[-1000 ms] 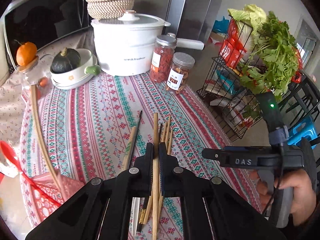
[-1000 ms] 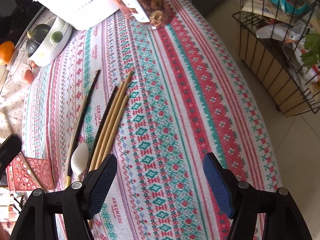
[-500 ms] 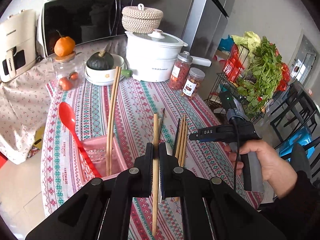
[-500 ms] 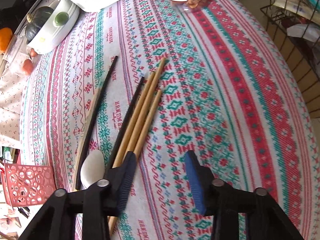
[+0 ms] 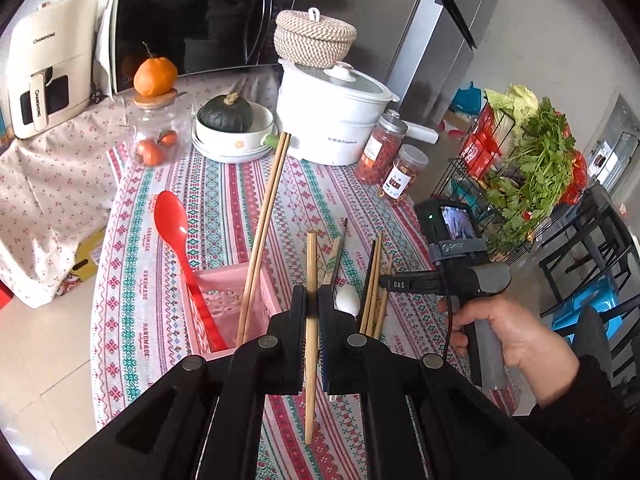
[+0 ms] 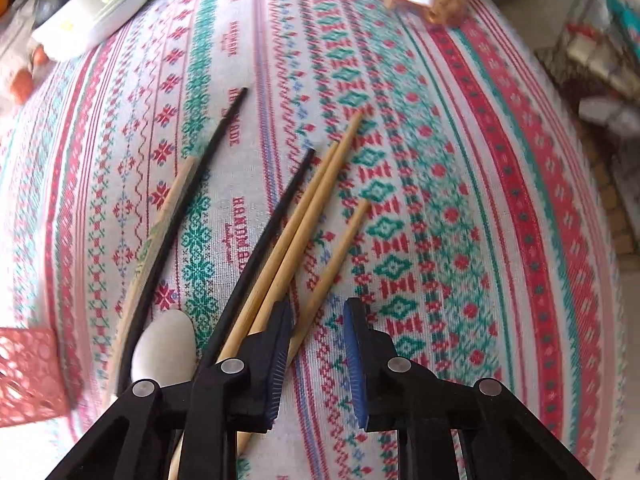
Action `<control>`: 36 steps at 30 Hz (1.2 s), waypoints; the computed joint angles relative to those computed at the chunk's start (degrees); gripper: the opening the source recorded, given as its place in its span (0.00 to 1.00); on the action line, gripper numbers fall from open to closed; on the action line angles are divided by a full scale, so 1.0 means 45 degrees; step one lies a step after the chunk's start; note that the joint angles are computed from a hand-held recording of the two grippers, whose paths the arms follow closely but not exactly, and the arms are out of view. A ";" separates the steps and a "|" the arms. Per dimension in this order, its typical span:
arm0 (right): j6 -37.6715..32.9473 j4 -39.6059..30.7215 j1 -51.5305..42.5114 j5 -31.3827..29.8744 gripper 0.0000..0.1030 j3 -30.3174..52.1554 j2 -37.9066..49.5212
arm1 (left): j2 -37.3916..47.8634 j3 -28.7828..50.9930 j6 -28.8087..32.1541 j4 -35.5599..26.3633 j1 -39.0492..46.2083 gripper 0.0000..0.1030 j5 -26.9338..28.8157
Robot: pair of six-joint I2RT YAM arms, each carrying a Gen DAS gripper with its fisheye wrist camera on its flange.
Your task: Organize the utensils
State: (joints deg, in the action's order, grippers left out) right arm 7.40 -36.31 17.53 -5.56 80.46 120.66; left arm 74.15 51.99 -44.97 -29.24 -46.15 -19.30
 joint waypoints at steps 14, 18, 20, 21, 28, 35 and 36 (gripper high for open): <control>-0.0096 0.3280 -0.1261 -0.2978 0.05 -0.4221 -0.3864 | -0.1263 -0.0170 -0.0719 -0.0634 -0.1041 0.05 -0.1653; -0.0072 0.3738 -0.1217 -0.3472 0.05 -0.5521 -0.6712 | -0.2038 0.0038 -0.0700 -0.1083 -0.1425 0.05 -0.2237; -0.0179 0.3942 -0.1429 -0.3846 0.05 -0.6035 -0.8018 | -0.2492 0.0187 -0.0695 -0.1333 -0.1740 0.05 -0.2732; -0.0136 0.4009 -0.1448 -0.3952 0.05 -0.6261 -0.8671 | -0.2686 0.0302 -0.0690 -0.1490 -0.1924 0.05 -0.3048; 0.0937 0.5605 -0.0853 -0.4290 0.05 -0.7275 -1.1720 | -0.4028 0.0864 -0.0163 -0.2134 -0.3328 0.05 -0.5788; 0.2041 0.8060 0.0008 -0.3935 0.06 -0.8183 -1.3018 | -0.5160 -0.0284 0.1790 -0.0030 -0.3959 0.05 -0.8979; 0.2203 0.8333 0.0166 -0.3789 0.06 -0.8227 -1.2979 | -0.5243 -0.0614 0.2305 0.0597 -0.3823 0.05 -0.9102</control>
State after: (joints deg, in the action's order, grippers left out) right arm 17.31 1.19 18.28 -22.61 43.44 62.26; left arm 50.56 49.22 -34.60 -26.55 -63.35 -60.26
